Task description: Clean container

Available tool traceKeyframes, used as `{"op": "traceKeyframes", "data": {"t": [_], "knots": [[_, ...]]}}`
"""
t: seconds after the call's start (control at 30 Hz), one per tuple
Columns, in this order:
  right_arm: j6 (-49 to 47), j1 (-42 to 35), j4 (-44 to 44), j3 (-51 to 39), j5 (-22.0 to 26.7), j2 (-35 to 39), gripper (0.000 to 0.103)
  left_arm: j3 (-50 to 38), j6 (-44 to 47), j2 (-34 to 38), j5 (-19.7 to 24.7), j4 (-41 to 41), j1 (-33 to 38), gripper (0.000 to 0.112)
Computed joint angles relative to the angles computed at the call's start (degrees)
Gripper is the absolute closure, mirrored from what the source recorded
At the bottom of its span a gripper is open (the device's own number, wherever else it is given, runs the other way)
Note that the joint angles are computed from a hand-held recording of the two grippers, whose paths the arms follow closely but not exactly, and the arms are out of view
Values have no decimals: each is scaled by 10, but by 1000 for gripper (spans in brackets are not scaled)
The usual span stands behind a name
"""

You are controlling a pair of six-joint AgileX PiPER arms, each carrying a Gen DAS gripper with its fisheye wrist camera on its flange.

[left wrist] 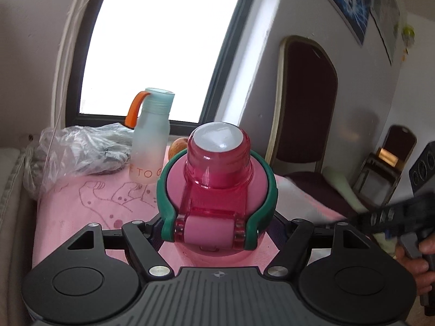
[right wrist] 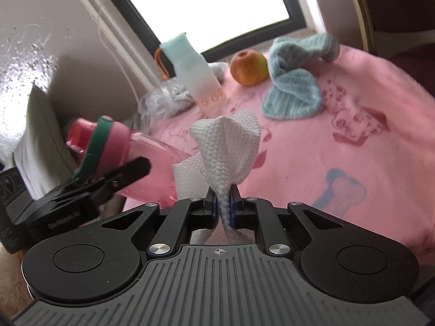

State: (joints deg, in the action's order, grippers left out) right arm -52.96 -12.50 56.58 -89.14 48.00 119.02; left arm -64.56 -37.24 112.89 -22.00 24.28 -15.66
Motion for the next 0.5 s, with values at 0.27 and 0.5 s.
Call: {"op": "traceKeyframes", "data": {"t": [0.27,0.5], "knots": [[-18,11,145,-140,142,92,90,26,32,-8,-29,-6,0,41],[199,79,-74,-388,129,232,91,43,72,-14,-38,-27,-6,41]]}}
